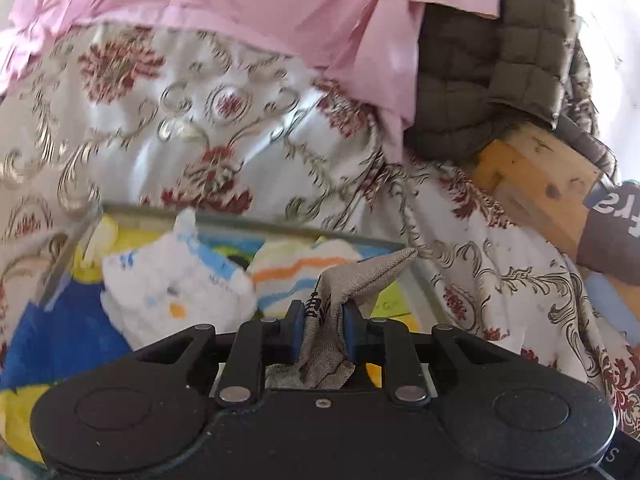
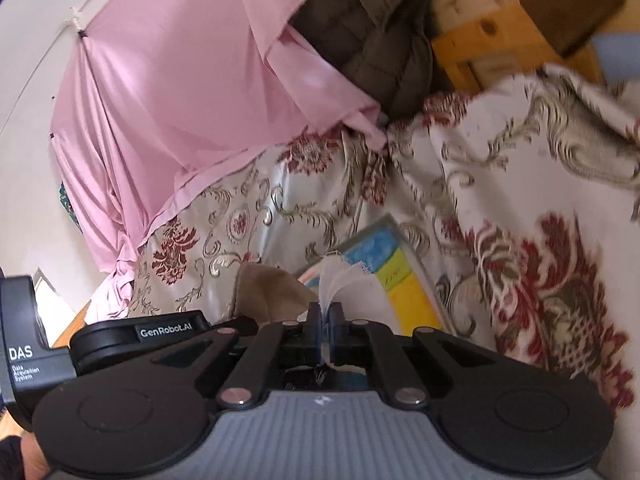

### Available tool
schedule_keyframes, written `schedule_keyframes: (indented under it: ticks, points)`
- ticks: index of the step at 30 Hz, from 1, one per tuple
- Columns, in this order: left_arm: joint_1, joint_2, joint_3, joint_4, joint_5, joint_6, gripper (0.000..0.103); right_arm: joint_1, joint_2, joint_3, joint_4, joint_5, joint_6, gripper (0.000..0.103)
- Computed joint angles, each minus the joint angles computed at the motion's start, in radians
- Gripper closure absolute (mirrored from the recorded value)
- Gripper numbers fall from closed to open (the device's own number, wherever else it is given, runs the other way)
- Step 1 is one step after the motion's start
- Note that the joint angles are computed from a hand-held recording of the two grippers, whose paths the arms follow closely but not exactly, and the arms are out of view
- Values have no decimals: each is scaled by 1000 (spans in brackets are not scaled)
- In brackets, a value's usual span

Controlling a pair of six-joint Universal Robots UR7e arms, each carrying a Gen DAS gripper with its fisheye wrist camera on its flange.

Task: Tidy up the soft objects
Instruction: 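Carry the beige pouch and white tissue over the framed painting with both tools, then open the left tool to drop the pouch while the right tool releases the tissue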

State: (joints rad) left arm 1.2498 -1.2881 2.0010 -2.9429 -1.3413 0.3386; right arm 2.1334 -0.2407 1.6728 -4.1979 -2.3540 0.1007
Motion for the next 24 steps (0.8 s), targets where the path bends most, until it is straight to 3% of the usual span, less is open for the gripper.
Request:
schedule_keyframes:
  ticks: [11, 14, 18, 24]
  points:
    - [22, 3, -39, 57, 72, -82, 76, -4, -10, 4, 139, 26, 80, 93]
    - [26, -2, -41, 62, 83, -89, 68, 2, -8, -2, 159, 23, 77, 89]
    - [27, -14, -36, 68, 96, -96, 56, 8, -10, -2, 182, 17, 83, 67]
    - [25, -45, -13, 68, 106, -82, 36, 21, -13, -4, 207, -9, 82, 49]
